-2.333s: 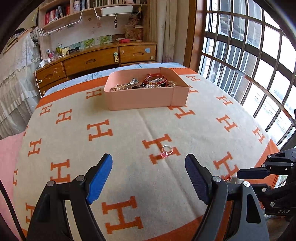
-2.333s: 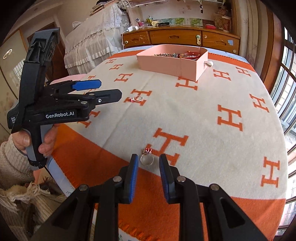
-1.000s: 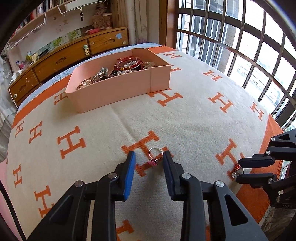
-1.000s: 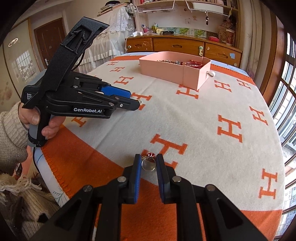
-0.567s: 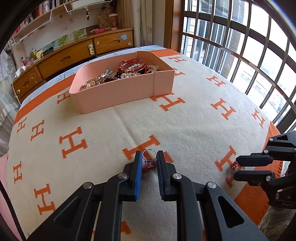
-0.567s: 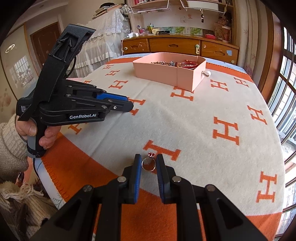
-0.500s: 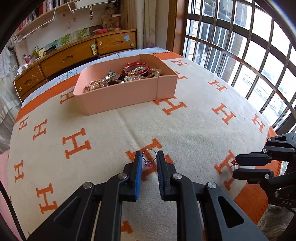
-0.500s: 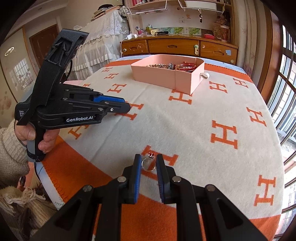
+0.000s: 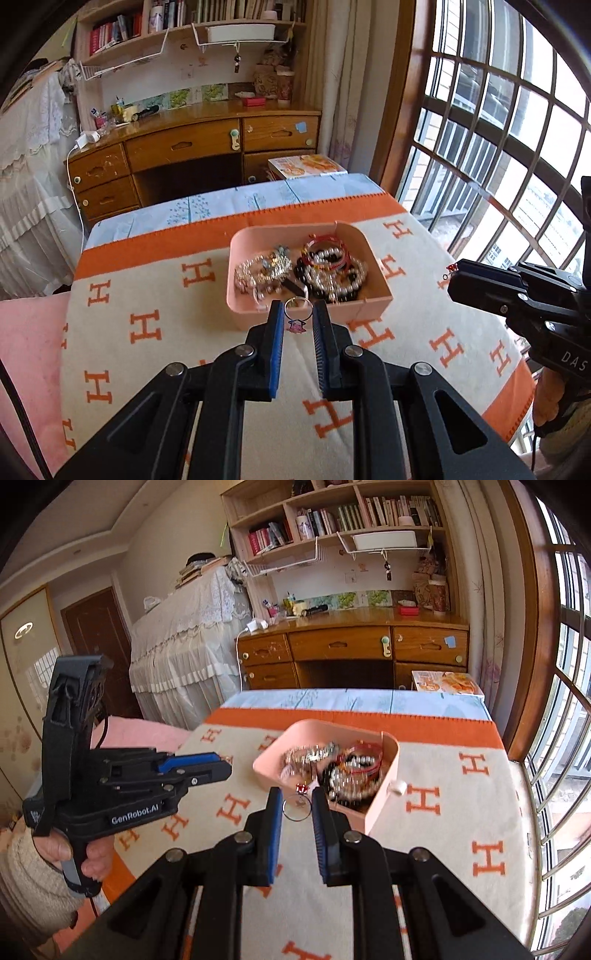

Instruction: Organize jewelry

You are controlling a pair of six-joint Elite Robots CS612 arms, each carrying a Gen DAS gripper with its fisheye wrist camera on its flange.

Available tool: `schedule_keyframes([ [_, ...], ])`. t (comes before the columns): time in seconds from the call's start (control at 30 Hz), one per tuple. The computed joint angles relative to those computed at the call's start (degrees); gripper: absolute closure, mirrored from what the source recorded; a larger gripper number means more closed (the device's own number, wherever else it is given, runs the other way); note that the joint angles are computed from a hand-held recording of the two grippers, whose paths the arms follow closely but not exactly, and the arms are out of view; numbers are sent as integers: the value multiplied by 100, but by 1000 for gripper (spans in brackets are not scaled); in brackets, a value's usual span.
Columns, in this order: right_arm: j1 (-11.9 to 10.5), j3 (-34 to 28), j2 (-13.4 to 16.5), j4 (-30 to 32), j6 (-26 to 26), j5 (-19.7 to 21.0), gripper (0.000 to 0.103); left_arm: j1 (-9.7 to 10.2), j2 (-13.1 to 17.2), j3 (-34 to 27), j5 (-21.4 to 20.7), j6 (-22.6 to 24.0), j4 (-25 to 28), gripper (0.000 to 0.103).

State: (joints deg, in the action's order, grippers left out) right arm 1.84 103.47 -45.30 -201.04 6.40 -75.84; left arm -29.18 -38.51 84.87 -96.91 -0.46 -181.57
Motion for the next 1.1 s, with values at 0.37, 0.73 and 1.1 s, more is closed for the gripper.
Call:
schedule_keyframes([
  [0.37,-137,-1233,587,872,1209,679,87,99,451,-976,-127,-713,568,90],
  [0.73,-150,-1663,924,1622,1625,1109,80,204,768,-1322,-82,-1082,917,60],
  [1.1,-105,-1282,650,1470,1523,743,78,125,415,-715,305,-1094,311,26],
])
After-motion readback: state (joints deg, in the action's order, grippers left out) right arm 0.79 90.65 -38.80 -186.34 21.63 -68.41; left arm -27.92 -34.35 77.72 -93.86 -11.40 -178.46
